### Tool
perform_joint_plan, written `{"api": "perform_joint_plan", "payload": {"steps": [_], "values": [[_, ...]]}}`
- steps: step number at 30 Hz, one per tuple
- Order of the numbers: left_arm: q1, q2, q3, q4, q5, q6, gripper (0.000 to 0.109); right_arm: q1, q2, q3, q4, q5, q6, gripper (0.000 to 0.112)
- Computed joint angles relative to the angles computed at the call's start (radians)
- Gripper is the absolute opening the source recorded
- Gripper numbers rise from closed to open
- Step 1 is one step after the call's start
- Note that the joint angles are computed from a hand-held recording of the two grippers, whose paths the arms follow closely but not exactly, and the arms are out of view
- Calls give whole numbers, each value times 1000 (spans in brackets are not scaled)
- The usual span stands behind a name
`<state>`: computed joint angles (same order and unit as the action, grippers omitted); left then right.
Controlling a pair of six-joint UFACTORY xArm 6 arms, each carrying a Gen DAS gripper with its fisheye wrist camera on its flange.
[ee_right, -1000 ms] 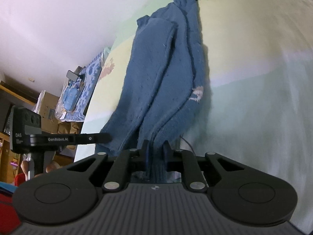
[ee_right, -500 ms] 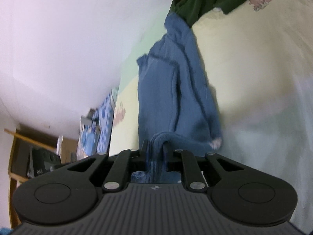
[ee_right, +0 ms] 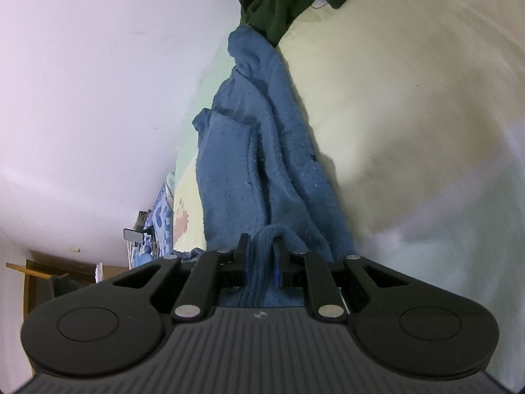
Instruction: Fold clothes
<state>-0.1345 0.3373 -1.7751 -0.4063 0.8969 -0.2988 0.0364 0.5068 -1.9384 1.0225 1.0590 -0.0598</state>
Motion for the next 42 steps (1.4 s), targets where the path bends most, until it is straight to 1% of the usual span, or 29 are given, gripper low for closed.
{"api": "perform_joint_plan", "payload": {"steps": [2, 5, 7, 8, 10, 12, 14, 17, 18, 19, 20, 22, 24, 26, 27, 28, 29, 30, 31, 33, 35, 37, 40, 41, 42], "values": [[0, 18, -23, 17, 13, -17, 12, -3, 9, -11, 4, 8, -1, 15], [1, 50, -63, 36, 45, -35, 12, -4, 28, -33, 11, 13, 13, 15], [2, 55, -74, 49, 56, -27, 12, 4, 34, -38, 5, -17, 25, 14], [4, 44, -65, 69, 42, -25, 12, 8, 36, -42, -13, -27, 39, 14], [14, 15, -39, 121, 20, -22, 12, 11, 50, -62, -25, -18, 59, 14], [29, -26, 0, 168, 2, 4, 11, 14, 58, -72, -30, -21, 69, 14], [43, -70, 39, 173, 4, 68, 11, 17, 68, -82, -44, -25, 99, 14], [40, -134, 108, 118, -17, 181, 11, 20, 85, -106, -67, -21, 131, 14], [26, -147, 125, 117, -39, 211, 12, 22, 92, -118, -76, -17, 136, 14], [12, -159, 141, 117, -60, 240, 14, 23, 101, -137, -88, -7, 144, 14], [-2, -159, 146, 128, -90, 255, 21, 23, 110, -156, -101, 4, 151, 14], [-23, -136, 140, 131, -135, 279, 31, 22, 141, -215, -131, 38, 173, 14], [-28, -96, 115, 119, -147, 278, 32, 19, 171, -271, -149, 71, 203, 14], [-24, -49, 74, 80, -120, 304, 32, 15, 190, -303, -151, 89, 216, 16], [-24, -39, 69, 77, -117, 309, 32, 13, 180, -288, -136, 76, 207, 17], [-26, -35, 73, 78, -124, 311, 35, 11, 171, -273, -121, 64, 198, 21], [-29, -39, 88, 77, -140, 309, 36, 10, 160, -257, -106, 50, 188, 28], [-31, -39, 95, 75, -147, 309, 36, 10, 125, -202, -79, -6, 144, 32], [-34, -40, 102, 73, -153, 310, 36, 9, 103, -173, -67, -40, 104, 38], [-44, -42, 110, 114, -159, 306, 36, 7, 63, -122, -38, -104, 24, 40], [-49, -55, 131, 126, -179, 318, 35, -2, 38, -114, -91, -97, -64, 41], [-50, -63, 147, 132, -194, 325, 35, -8, -4, -79, -158, -87, -183, 42], [-49, -70, 161, 135, -205, 322, 35, 5, -60, -16, -264, -67, -351, 44], [-51, -72, 163, 136, -208, 316, 31, 14, -76, 3, -300, -61, -399, 44], [-52, -75, 166, 138, -210, 311, 28, 32, -84, 23, -318, -74, -443, 44]]}}
